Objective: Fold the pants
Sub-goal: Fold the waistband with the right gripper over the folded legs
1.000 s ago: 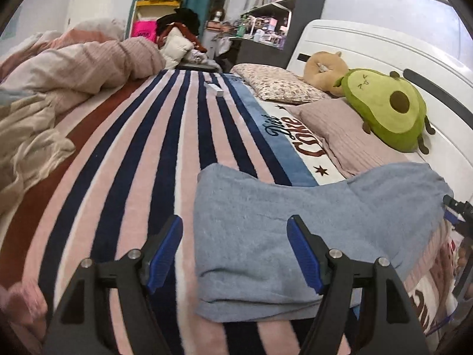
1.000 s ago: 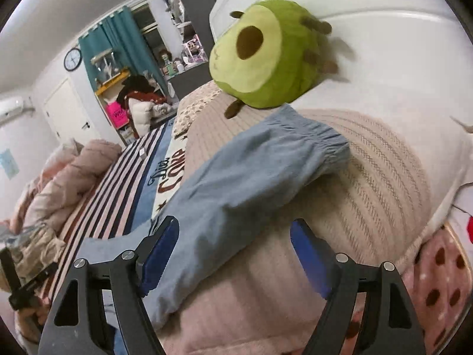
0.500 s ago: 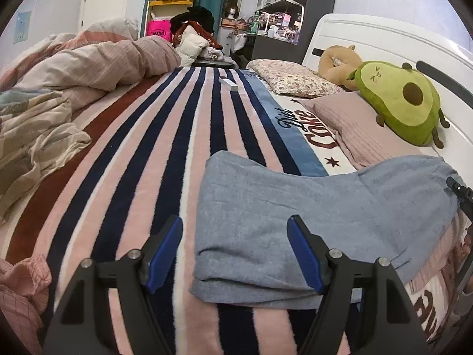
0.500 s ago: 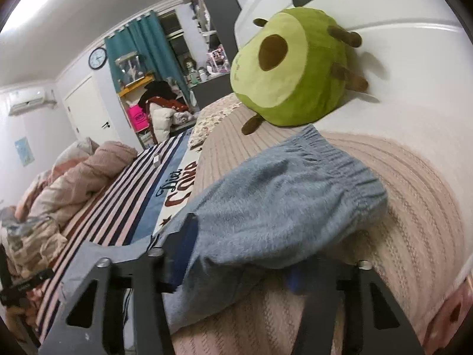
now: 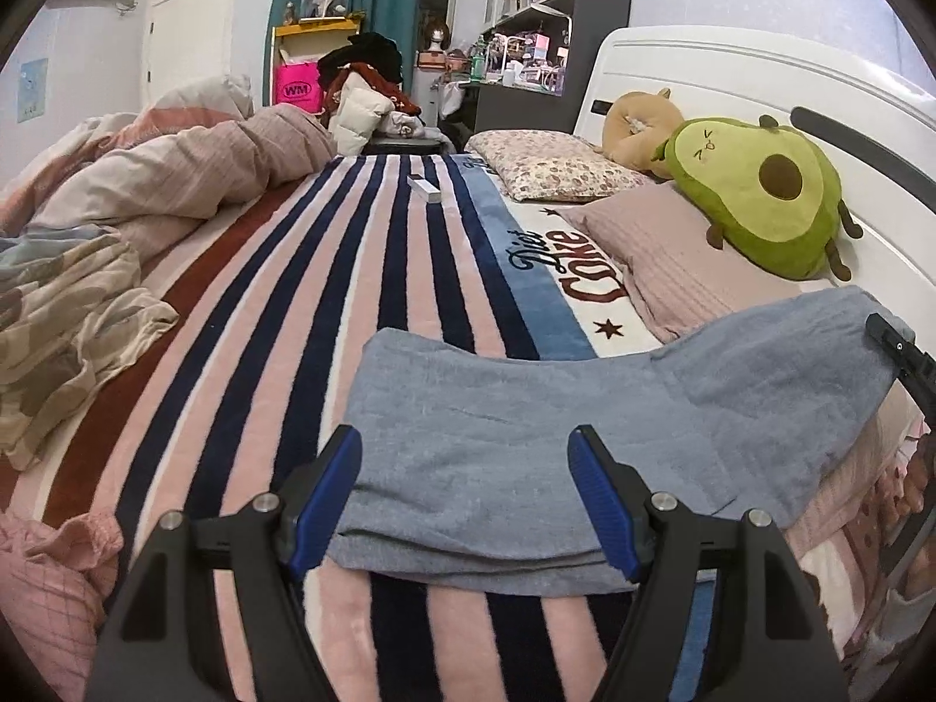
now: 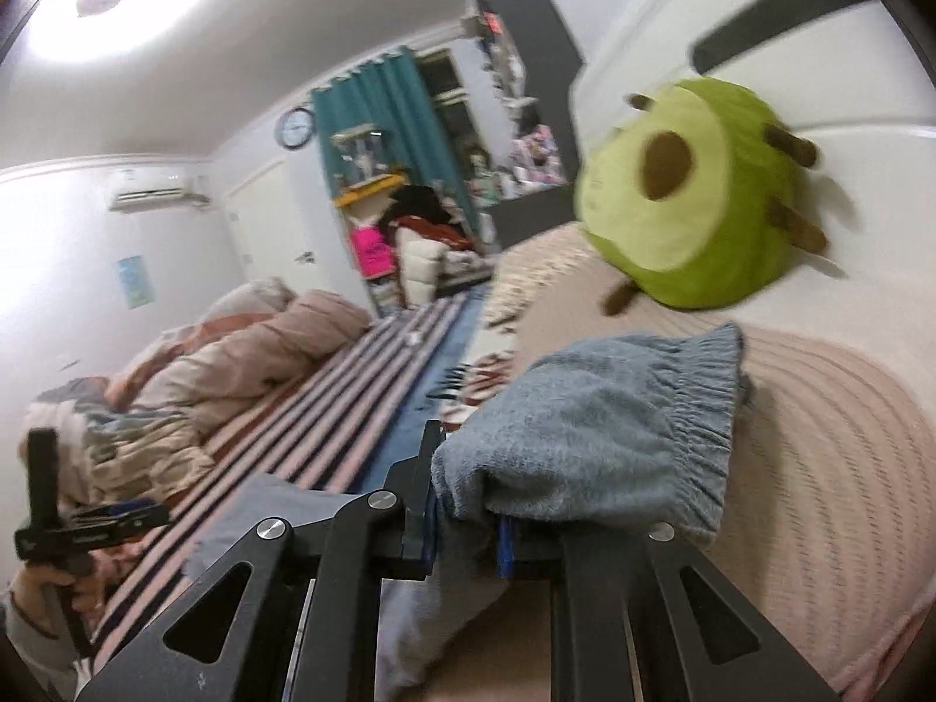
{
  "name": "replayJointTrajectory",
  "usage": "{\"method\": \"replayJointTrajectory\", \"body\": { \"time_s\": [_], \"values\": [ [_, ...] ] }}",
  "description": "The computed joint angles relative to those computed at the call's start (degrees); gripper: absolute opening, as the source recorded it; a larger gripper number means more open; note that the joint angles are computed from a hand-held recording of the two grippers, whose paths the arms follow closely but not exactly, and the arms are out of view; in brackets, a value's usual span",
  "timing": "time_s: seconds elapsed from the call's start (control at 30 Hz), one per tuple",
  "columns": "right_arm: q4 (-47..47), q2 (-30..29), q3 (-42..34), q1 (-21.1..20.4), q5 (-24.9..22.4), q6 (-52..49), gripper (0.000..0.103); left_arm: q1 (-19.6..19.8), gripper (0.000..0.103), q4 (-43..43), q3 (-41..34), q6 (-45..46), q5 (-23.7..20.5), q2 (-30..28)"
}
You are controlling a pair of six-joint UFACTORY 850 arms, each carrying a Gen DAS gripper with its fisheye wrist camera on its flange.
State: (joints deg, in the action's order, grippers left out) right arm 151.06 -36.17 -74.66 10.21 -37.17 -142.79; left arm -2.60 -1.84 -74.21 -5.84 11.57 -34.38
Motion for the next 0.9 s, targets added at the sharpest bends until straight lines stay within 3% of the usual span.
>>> {"method": "replayJointTrajectory", "body": {
  "time_s": [0.13, 0.23, 0.6, 0.9],
  "values": [
    [-1.9, 0.25, -0.23, 1.97, -1.09, -2.11, 0.008, -0.36, 0.069, -5.98, 0.39, 5.54, 0.25, 0.58],
    [-6.4, -0.43, -1.34, 3.23, -1.44, -0.19, 0.008, -0.25, 0.069, -4.35, 0.2, 3.83, 0.01, 0.23],
    [-16.54, -5.56, -7.28, 5.88, 1.76, 9.97, 0.008, 2.58, 0.069, 11.88, 0.76, -12.63, 2.76, -1.24],
    [-21.84, -10.28, -16.15, 9.64, 7.28, 15.05, 0.008, 7.12, 0.069, 22.82, 2.53, -21.8, 5.27, -1.2]
  ]
}}
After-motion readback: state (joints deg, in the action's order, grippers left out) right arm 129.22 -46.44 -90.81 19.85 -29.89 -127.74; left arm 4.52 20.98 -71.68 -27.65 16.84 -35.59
